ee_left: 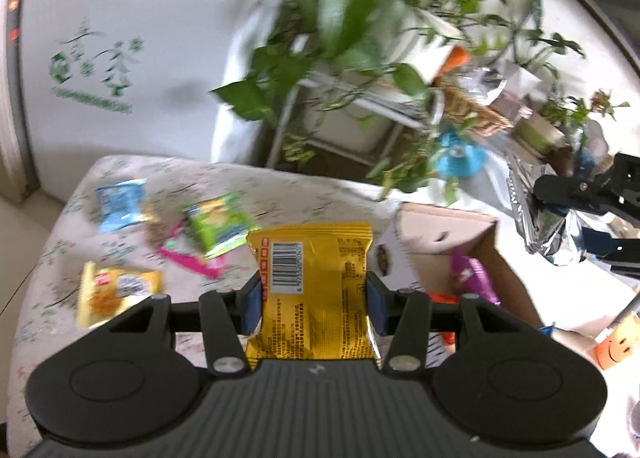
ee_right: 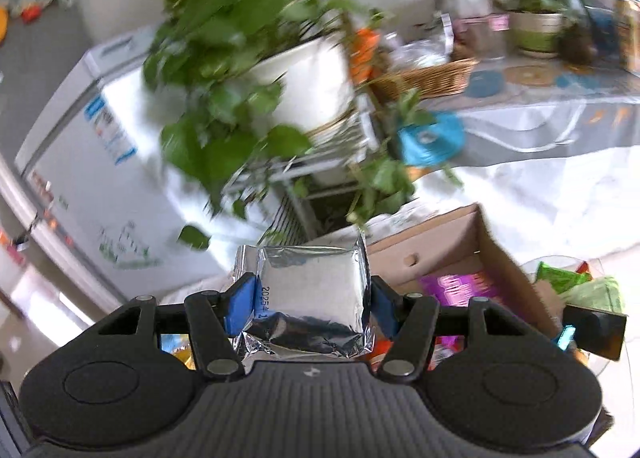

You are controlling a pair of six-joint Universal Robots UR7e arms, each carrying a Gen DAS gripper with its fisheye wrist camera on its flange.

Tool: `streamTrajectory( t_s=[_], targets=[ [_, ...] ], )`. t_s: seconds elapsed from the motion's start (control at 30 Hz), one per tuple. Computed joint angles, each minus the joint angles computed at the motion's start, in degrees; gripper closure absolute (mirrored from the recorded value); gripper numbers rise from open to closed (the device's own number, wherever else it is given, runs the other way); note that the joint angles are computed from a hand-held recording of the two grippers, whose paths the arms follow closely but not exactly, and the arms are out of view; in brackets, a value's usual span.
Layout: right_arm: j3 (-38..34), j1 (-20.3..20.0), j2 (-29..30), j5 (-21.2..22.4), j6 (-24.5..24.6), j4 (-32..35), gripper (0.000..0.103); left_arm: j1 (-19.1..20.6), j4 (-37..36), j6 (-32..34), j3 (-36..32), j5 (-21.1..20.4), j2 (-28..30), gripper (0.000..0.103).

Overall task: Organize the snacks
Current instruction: 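Carry the yellow bag with the left tool while the right tool carries the foil bag to the box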

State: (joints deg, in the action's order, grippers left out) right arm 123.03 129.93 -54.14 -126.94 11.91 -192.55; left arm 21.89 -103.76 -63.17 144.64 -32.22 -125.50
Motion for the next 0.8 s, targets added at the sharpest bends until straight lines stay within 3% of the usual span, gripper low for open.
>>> streamTrajectory(
  t_s=[0.27,0.47,0.8],
  targets=[
    [3.3,-1.8,-3.7,-1.8,4.8,-1.4,0.036,3.2,-23.8,12.0,0.3,-3.5,12.6,0.053],
    [5.2,-2.7,-5.8,-2.2,10.5,-2.1,0.036,5.6,-36.7,18.9,-1.1,-5.8,21.7,0.053],
    [6.6,-3.8,-7.0,-4.1,19.0,-2.1,0.036,9.4,-46.0,25.0,-4.5,-8.3,32.6,0.053]
  ],
)
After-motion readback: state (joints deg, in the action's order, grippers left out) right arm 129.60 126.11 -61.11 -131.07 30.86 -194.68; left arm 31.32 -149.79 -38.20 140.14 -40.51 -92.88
